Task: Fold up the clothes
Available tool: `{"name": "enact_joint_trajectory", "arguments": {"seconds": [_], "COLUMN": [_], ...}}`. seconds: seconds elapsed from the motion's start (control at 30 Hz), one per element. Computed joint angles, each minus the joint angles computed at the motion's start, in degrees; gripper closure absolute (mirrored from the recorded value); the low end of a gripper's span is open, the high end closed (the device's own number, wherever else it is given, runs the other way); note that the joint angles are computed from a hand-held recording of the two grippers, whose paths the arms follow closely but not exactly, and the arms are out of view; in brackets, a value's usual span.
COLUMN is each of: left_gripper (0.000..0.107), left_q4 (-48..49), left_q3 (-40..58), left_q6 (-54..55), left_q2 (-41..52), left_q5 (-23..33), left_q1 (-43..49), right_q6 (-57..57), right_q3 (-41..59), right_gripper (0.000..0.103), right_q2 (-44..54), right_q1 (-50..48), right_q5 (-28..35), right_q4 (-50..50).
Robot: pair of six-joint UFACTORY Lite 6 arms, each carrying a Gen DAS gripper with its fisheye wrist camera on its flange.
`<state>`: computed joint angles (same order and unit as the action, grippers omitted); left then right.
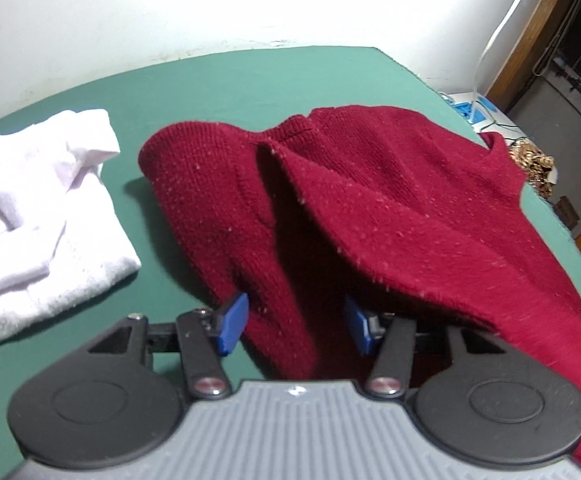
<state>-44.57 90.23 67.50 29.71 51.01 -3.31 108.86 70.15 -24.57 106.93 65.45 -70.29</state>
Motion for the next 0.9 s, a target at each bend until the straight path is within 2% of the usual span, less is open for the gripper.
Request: {"name": "enact_joint_trajectory", "arguments": {"seconds": [0.13,0.23,0.43,0.53,0.6,0.7,0.9], "left_gripper": [0.048,0.048,0.048,0.043,0.042,0.042,0.041], "left_q4": [0.91,1.15,-0.4,-0.95,-1.01,-0.35,1.4], "left_q3": [-0.26,-4.35,-9.39,-9.38,-7.82,-3.2,3.25], "left_q6": [0.63,2.53,5.78,5.53,3.74,-0.31,-7.17], "left_q2": [0.1,-2.78,-7.46,-7.97,-6.89,-3.38,0.63], "left_q5": [3.31,2.36,1.38,-0.04,-1.53,-2.3,-4.63], "left_q1": [1.94,2.91,3.67,2.45,1.08,-0.84,-5.4], "right_q6": [4.15,3.84,-0.35,-8.31,-6.91,-5.34,-10.73], "right_q3": [-4.97,-9.18,-15.76,-13.94,-12.98,-9.24,-0.08], "right_gripper": [0.1,0.1,0.1,0.094,0.093,0.086,0.084], "right_q2": [0.26,2.03,4.95,8.22,8.59,9.11,21.47], "right_q1": [-2.77,-3.84,-9.64,-11.14,-10.21,-9.33,-10.62], "right_q5": [-6.19,-10.2,-24.54,-23.72,-22.38,-20.05,-16.35], "right_q4": [5.59,11.24,22.52,30.15,28.74,22.73,22.87]}}
